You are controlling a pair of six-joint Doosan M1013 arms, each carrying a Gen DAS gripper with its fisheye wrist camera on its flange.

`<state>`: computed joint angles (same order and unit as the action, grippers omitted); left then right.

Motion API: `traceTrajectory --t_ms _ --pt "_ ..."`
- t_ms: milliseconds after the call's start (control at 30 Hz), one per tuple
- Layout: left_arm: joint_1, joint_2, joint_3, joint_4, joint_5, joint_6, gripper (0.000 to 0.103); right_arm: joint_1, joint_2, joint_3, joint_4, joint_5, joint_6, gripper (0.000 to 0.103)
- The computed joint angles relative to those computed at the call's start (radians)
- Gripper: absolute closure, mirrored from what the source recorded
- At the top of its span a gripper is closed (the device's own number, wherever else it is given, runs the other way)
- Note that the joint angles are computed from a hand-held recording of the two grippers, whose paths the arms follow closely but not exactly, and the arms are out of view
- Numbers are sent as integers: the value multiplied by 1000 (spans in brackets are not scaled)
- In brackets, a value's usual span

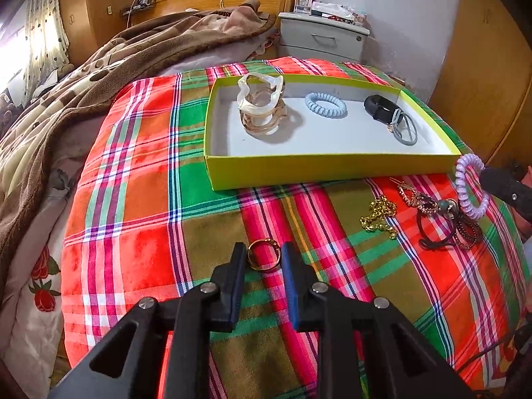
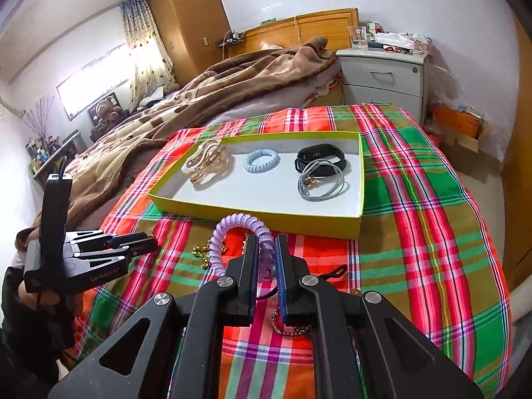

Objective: Organize jewelry
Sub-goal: 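Grasp the lilac spiral hair tie with the right tool while the left tool reaches for the gold ring, then carry the lilac tie and gold ring into the box lid and release both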

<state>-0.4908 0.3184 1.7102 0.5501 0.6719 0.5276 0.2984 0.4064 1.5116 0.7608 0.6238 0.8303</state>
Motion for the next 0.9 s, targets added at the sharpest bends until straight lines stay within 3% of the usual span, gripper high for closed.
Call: traceTrajectory --t_ms 500,900 --pt "11 -34 -5 51 -28 -42 81 8 21 -51 -8 -9 33 93" --pt "39 -4 -66 49 -50 0 81 30 93 -162 -90 -9 149 93"
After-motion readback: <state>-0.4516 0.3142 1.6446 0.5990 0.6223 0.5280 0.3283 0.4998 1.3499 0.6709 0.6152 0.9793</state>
